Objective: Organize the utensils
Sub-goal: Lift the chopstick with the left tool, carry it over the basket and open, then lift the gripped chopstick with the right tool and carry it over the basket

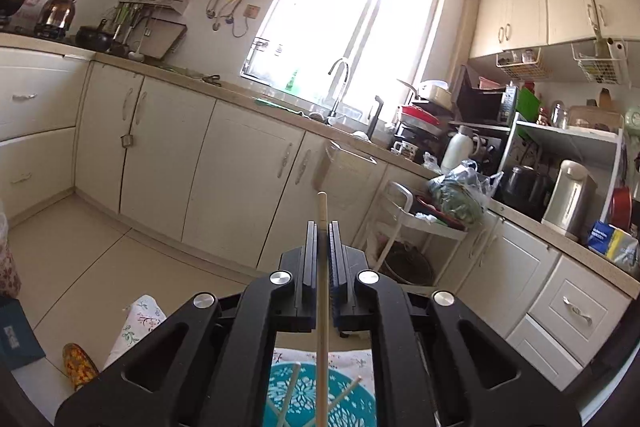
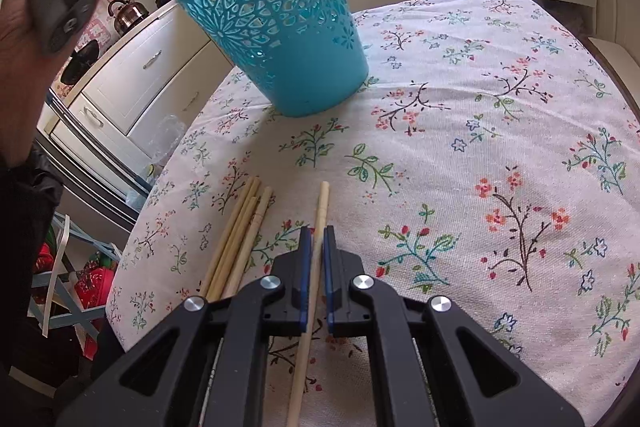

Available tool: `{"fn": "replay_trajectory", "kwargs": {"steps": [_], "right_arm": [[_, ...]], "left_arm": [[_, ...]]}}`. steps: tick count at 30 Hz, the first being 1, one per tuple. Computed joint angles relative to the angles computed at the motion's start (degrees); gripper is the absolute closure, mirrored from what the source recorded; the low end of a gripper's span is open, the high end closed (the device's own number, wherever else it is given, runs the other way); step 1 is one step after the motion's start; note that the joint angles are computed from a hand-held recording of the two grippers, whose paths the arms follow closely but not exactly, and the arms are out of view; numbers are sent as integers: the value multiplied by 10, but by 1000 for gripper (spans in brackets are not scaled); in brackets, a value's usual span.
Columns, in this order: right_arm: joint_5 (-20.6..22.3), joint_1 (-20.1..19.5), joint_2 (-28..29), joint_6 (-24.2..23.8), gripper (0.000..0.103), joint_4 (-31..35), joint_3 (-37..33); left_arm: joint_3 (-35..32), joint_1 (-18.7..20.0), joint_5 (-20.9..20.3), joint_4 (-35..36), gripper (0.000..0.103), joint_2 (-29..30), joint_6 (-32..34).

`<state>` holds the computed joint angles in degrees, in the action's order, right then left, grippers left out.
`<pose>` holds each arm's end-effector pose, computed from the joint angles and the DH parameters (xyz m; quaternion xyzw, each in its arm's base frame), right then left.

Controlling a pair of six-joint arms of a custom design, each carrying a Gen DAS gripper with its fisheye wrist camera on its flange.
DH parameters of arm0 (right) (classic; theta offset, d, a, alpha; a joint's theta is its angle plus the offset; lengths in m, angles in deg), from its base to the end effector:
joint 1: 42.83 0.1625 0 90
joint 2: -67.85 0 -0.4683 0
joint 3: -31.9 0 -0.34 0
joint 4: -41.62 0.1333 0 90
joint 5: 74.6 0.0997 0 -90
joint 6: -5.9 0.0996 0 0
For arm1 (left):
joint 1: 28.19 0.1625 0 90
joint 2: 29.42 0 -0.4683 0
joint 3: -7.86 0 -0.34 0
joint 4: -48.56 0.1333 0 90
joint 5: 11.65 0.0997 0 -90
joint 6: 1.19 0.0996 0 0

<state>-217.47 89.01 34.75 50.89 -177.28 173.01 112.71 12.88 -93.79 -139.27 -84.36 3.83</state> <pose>0.3081 -0.2634 0.0743 -0.1049 -0.8781 0.4188 0.2064 -0.3769 -0.5234 0.2936 -0.3887 -0.8251 0.3992 0.0934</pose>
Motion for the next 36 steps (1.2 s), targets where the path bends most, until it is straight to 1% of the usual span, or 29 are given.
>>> {"fn": "replay_trajectory", "kwargs": {"steps": [6,9,12,16,19,21,23,24,25,27,29,31,34,36], "right_arm": [[4,-2,0,-3,98,-12,5],[6,-2,1,-3,98,-14,5],[6,-2,1,-3,98,-12,4],[5,-2,1,-3,98,-12,4],[4,-2,0,-4,98,-11,4],[1,-1,-1,-3,98,-5,3],[-2,1,-1,-2,95,6,-1],[-3,3,-3,-3,95,15,-4],[-8,5,-6,1,95,34,-9],[-15,9,-13,9,94,69,-16],[-22,13,-19,22,93,105,-23],[-29,18,-27,42,93,150,-31],[-27,22,-46,65,87,229,-46],[-37,27,-60,84,87,326,-69]], "left_arm": [[-3,5,11,-34,98,29,3],[11,3,18,-49,98,33,12],[27,1,20,-45,98,30,24],[46,-2,26,-7,98,16,46],[54,-4,34,52,98,-1,64],[67,-3,38,65,96,-18,67],[87,0,44,64,90,-41,70],[99,2,50,60,77,-54,69],[117,5,61,57,58,-71,62],[146,16,80,59,43,-98,50],[168,33,88,89,40,-119,52],[187,55,98,124,35,-131,48],[200,90,108,183,33,-137,20],[207,104,110,198,30,-134,4]]}}
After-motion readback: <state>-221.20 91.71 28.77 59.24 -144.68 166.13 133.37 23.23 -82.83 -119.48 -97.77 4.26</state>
